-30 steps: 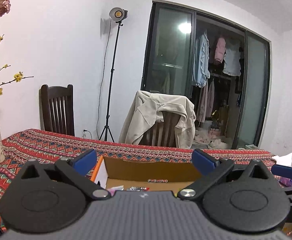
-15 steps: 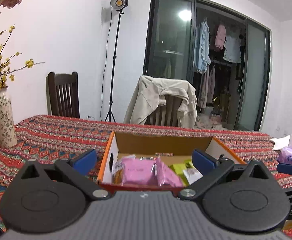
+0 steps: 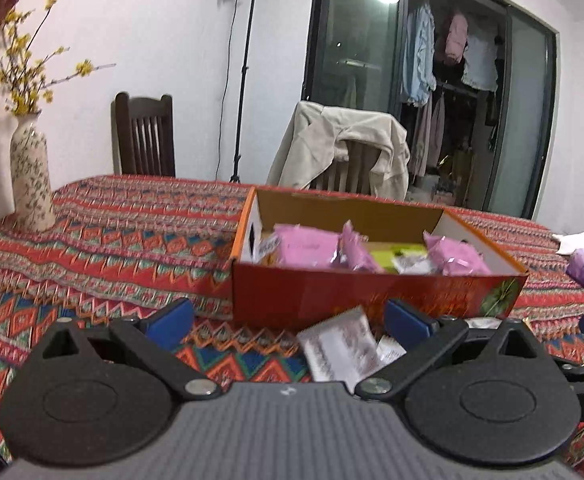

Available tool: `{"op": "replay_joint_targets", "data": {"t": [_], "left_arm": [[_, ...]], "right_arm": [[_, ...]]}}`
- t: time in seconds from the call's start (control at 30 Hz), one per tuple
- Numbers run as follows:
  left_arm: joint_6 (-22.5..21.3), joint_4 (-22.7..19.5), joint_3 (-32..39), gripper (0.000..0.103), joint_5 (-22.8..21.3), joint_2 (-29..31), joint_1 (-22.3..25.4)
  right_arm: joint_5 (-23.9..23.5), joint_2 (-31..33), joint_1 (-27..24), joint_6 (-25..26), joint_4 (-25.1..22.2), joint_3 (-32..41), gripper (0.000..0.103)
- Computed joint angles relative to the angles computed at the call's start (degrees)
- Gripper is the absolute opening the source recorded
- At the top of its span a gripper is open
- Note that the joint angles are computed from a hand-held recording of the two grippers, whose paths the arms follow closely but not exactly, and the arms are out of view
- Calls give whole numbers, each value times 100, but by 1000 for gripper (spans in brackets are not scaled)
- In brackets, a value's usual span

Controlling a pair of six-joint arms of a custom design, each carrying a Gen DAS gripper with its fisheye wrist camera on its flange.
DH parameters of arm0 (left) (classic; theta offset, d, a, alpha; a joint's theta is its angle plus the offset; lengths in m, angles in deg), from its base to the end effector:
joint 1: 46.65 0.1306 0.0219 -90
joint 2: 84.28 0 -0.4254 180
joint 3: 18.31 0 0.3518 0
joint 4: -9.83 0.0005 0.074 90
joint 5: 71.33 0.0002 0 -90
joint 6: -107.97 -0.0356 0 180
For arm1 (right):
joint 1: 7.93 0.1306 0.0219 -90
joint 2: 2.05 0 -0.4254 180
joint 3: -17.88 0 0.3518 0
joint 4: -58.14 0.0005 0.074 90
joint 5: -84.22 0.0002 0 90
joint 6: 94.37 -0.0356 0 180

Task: Organize snacks
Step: 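Withdraw both tools from the box toward the remaining packets, then grasp the yellow cracker pack with the right gripper and lift it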

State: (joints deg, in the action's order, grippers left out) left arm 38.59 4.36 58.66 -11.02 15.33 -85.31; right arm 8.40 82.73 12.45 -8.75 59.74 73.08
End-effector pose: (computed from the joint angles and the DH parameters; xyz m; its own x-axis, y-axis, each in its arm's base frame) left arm 0.4090 -0.3053 0.3650 -0.4153 -0.0595 -0.9077 0.0591 0.9940 -0.0922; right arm 0.3640 0.1254 0.3295 -0.4488 -0.0877 -0.8893 -0.1009 0.9938 -0.0472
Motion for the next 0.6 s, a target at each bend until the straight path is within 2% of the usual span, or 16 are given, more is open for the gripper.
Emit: {"op": "replay_joint_targets", "data": {"t": [0.2, 0.6], "left_arm": [[76, 180, -304, 103, 48, -2, 62], [243, 327, -388, 103, 242, 52, 150]], "right_arm": [[-27, -27, 3, -85, -160, -169, 103], [-69, 112, -56, 12, -333, -70, 103]]}}
